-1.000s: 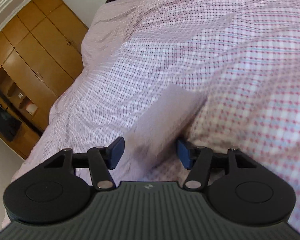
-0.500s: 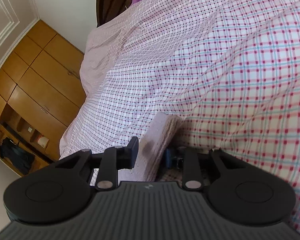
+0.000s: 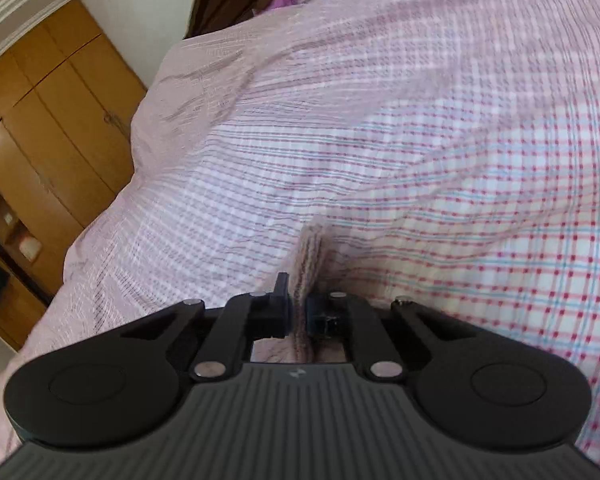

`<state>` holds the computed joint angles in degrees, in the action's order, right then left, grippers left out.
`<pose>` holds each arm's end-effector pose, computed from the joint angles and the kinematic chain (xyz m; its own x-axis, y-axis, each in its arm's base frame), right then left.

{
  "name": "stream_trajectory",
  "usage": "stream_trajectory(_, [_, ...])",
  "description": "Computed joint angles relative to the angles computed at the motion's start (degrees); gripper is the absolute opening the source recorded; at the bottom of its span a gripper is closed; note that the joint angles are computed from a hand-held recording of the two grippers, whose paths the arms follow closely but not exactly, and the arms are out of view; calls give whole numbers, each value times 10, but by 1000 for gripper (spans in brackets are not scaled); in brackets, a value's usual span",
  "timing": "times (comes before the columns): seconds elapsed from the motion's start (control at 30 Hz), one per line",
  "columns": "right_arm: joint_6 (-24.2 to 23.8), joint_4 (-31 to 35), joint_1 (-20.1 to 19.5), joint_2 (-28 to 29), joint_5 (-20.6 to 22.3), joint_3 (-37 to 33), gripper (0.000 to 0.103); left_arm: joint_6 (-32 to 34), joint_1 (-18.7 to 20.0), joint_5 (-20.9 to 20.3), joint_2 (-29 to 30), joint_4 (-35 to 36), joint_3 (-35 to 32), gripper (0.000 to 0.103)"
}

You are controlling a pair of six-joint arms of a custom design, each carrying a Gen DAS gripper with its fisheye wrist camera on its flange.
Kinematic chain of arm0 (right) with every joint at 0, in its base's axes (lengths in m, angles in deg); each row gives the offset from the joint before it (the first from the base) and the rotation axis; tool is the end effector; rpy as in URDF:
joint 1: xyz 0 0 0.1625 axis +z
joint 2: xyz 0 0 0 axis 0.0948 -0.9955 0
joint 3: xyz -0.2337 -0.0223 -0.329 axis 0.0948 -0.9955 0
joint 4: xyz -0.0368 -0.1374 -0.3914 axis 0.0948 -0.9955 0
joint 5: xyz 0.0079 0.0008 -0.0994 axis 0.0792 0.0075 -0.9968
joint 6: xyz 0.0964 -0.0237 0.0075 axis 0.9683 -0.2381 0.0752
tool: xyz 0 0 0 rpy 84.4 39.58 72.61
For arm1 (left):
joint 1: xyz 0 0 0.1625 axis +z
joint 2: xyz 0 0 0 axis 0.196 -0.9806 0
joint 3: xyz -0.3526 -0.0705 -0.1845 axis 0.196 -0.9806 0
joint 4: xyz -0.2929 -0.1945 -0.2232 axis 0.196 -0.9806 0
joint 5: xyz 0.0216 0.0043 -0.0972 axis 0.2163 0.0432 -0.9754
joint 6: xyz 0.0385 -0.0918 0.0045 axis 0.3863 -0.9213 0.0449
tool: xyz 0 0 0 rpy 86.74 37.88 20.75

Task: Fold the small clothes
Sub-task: 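Lift the sleeve with the right tool and carry it over the folded body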

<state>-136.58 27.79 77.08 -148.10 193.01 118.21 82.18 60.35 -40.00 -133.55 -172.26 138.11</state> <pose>0.0415 -0.3005 0.1481 -0.7688 0.6393 -0.0156 0.0352 0.0180 -0.9992 0.0890 -0.3515 0.3590 -0.7136 -0.0311 -0.6999 0.5986 0.4920 -0.6322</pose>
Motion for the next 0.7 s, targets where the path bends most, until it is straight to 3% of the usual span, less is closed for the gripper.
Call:
stream_trajectory(0.17, [-95,21,96,93,63,-70,7,7,-2,4,1,-5,-2,59])
stream_trajectory(0.2, [-97,23,119,116,88,-86,7,13,-2,4,4,-9,-2,59])
stream_trajectory(0.33, [-72,39,190,198,122,-140,7,34,-6,3,15,-20,-3,59])
stream_trajectory(0.5, [-74,32,261,318,108,-203,7,37,-5,-18,-4,17,-4,59])
stream_trajectory(0.6, [-99,54,304,392,134,-262,7,20,-2,-31,-22,51,-8,59])
stream_trajectory(0.7, [-103,82,331,430,157,-308,7,26,-7,-32,-28,61,-12,69])
